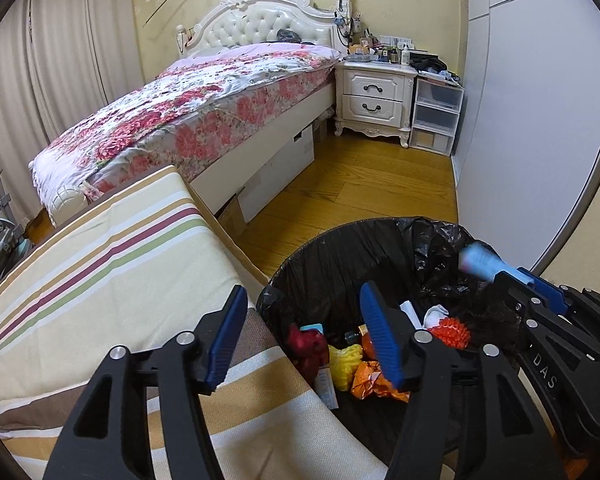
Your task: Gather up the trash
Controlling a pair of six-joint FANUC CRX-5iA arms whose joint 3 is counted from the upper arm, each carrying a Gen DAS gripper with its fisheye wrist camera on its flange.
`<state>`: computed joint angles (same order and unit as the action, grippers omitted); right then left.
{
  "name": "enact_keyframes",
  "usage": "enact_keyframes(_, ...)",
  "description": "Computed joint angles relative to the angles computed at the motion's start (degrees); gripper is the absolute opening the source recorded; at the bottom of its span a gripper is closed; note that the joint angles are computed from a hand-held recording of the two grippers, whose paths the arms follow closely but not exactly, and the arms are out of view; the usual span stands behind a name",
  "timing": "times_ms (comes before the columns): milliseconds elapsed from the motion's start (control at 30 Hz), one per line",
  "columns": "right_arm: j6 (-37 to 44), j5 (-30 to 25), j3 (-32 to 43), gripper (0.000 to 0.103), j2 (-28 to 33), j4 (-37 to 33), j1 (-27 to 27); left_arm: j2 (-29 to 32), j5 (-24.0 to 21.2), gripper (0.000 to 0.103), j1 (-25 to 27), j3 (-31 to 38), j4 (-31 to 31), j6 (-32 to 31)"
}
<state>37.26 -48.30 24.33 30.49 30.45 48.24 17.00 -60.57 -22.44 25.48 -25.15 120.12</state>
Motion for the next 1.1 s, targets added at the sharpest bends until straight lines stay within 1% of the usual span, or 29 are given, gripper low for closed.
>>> enact_keyframes(33, -0.1, -0.1, 0.1, 0.018, 0.1, 0.0, 0.0, 0.1, -0.1, 0.063, 0.0, 0.1, 0.0, 0.0)
enact_keyframes(100, 0.0, -0.2, 0.3, 0.021, 0.2, -0.2, 0.0, 0.1, -0.1, 0.069, -0.1, 0.2, -0.2, 0.1)
enact_keyframes(133, -0.2, -0.1, 0.1, 0.023, 0.1, 0.0, 0.0, 0.1, -0.1, 0.070, -0.2, 0.2, -0.4, 0.2)
enact_keyframes(167, -0.5, 0.1, -0.1, 0.028, 0.0, 0.3, 0.1, 0.1, -0.1, 0.072, -0.2, 0.3, -0.5, 0.3)
enact_keyframes(233, -1.0, 0.0, -0.3, 0.030, 0.0, 0.8, 0.1, 0.2, -0.4, 0.072, -0.4, 0.4, -0.7, 0.5)
enact_keyframes(267, -1.3, 0.0, -0.4, 0.034, -0.1, 1.1, 0.1, 0.2, -0.5, 0.072, -0.4, 0.4, -0.8, 0.5)
enact_keyframes(300, -2.0, 0.0, -0.8, 0.041, -0.2, 1.8, 0.1, 0.2, -0.5, 0.072, -0.4, 0.5, -0.8, 0.5)
enact_keyframes(400, -3.6, -0.2, -1.3, 0.051, -0.5, 3.4, 0.3, 0.1, -0.7, 0.074, -0.5, 0.5, -1.5, 1.1)
enact_keyframes(500, -5.1, -0.5, -2.2, 0.059, -0.8, 5.3, 0.5, -0.4, -0.7, 0.075, -0.5, 0.0, -2.2, 1.6)
enact_keyframes(567, -5.4, -0.9, -2.2, 0.062, -0.8, 6.0, 0.7, -0.9, -0.6, 0.075, -0.4, -0.5, -2.3, 2.0)
enact_keyframes(767, -6.9, -1.0, -4.1, 0.080, -1.9, 8.2, 1.4, -3.0, -0.2, 0.078, -0.1, -2.6, -2.4, 3.3)
enact_keyframes(967, -7.8, -1.0, -6.2, 0.084, -3.4, 10.2, 2.6, -5.7, -0.7, 0.081, -0.9, -5.0, -4.7, 5.8)
enact_keyframes(1100, -8.0, -1.6, -6.9, 0.085, -3.9, 10.8, 3.3, -7.5, -1.7, 0.082, -2.1, -6.4, -7.2, 7.3)
